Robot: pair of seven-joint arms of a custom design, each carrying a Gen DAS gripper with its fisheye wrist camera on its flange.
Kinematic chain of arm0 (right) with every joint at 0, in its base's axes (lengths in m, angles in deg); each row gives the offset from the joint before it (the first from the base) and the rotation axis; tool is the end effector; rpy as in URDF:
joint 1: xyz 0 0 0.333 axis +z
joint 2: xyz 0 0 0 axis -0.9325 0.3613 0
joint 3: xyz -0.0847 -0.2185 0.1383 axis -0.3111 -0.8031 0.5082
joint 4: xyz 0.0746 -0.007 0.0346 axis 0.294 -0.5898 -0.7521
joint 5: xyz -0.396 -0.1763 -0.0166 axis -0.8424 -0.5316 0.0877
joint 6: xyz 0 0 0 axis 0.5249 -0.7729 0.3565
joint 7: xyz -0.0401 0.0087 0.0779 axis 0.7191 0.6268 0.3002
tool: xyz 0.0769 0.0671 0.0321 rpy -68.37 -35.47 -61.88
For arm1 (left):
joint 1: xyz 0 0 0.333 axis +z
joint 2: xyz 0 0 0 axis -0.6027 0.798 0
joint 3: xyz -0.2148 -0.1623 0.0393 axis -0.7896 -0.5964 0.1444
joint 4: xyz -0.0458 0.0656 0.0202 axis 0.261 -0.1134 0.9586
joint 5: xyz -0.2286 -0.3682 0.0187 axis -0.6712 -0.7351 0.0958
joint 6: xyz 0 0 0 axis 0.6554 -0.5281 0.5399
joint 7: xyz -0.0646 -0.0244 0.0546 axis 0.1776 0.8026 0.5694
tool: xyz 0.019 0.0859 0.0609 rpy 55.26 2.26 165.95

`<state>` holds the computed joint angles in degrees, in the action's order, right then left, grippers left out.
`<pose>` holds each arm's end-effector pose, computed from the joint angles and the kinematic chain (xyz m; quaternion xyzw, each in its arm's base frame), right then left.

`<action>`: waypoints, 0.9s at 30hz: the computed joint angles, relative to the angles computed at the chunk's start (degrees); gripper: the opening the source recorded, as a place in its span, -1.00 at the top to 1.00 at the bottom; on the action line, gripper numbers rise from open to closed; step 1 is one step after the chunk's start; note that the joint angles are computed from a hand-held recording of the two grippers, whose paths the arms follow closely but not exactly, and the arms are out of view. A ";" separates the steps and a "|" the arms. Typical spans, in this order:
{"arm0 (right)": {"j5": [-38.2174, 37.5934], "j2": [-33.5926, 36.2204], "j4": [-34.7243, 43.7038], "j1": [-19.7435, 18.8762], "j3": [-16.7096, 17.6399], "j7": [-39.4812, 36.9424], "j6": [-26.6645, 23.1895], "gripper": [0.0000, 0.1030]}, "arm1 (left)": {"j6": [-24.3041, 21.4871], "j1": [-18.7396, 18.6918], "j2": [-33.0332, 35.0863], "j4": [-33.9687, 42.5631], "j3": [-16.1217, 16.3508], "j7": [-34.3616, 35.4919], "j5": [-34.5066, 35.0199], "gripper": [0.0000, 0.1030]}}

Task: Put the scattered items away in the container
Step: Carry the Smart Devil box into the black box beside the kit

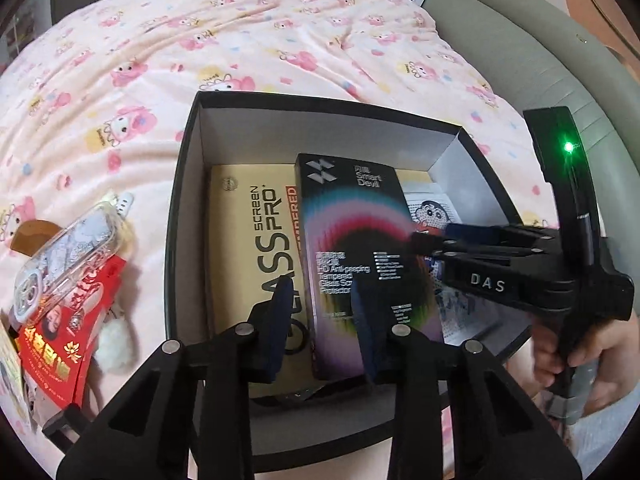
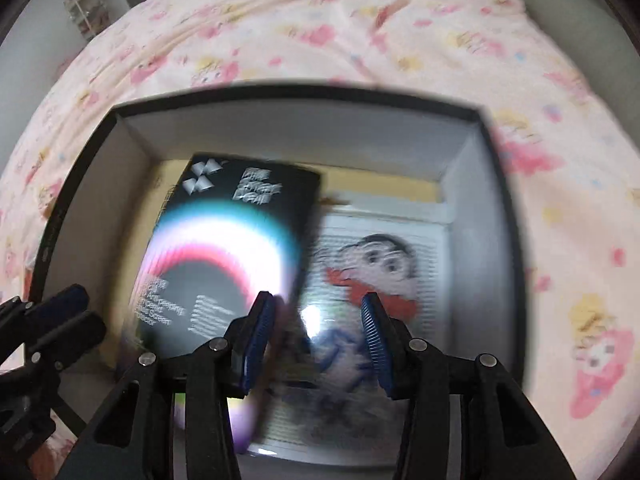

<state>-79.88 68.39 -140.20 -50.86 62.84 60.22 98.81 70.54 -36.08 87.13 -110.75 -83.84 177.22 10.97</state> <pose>0.6334 0.2213 0.4718 -0.5614 0.8114 -0.1054 0.1240 0.6459 -0.1046 0.4884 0.4764 -0.8344 0.2760 0.0252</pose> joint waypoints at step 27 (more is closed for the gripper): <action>1.97 -9.10 -11.90 -4.19 1.05 5.40 11.22 0.18 | -3.30 -6.69 10.63 12.73 -2.72 -10.59 21.26 0.26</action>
<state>-77.90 59.29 -152.10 -55.05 63.89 65.62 110.03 67.23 -42.77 97.76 -98.02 -86.56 166.63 32.23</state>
